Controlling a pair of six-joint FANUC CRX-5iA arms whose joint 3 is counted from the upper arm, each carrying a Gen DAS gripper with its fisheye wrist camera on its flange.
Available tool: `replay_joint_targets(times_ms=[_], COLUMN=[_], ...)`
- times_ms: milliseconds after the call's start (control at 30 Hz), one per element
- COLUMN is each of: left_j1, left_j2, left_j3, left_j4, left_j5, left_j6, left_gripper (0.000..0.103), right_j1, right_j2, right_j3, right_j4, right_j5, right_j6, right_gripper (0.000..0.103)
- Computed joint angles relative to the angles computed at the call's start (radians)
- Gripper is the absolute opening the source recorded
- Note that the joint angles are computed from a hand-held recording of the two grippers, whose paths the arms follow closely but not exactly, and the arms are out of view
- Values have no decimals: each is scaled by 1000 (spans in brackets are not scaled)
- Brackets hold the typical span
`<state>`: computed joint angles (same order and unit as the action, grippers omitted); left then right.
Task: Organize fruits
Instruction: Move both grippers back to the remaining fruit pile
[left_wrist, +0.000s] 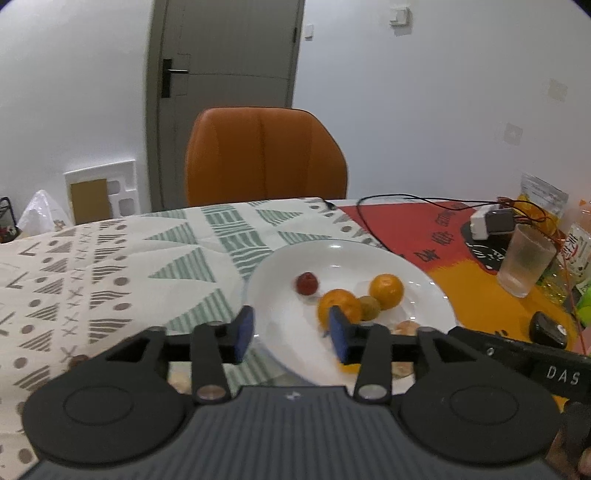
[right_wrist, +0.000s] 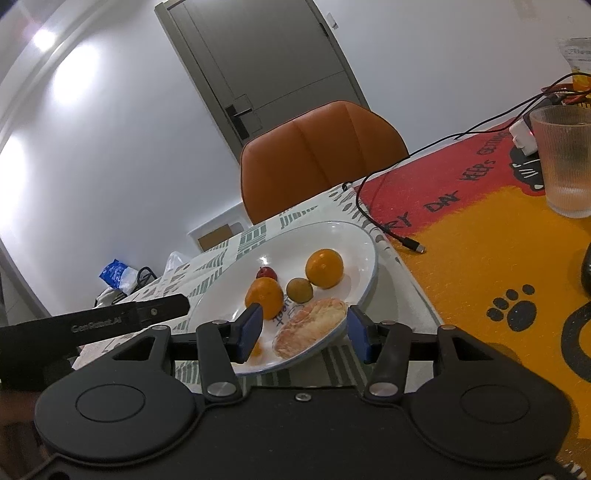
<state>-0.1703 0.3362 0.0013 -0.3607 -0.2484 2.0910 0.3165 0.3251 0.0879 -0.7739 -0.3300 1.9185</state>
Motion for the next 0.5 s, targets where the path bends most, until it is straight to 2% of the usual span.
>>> replay_joint_targets(times_ms=[33, 233, 333, 500], left_j1=[-3, -6, -7, 5], left_j2=[-6, -46, -65, -97], left_j3=[3, 1, -8, -39], left_j4=[-39, -203, -266, -303], left_j5=[-13, -68, -89, -105], left_j6=[41, 221, 288, 341], left_gripper=[57, 76, 80, 84], right_j1=[2, 19, 30, 51], right_j2=[0, 0, 1, -4], right_j3=[-1, 6, 10, 10], right_j4=[3, -2, 5, 23], right_j5=[1, -7, -12, -6], right_j6=[-4, 9, 8, 5], right_gripper=[52, 53, 54, 58])
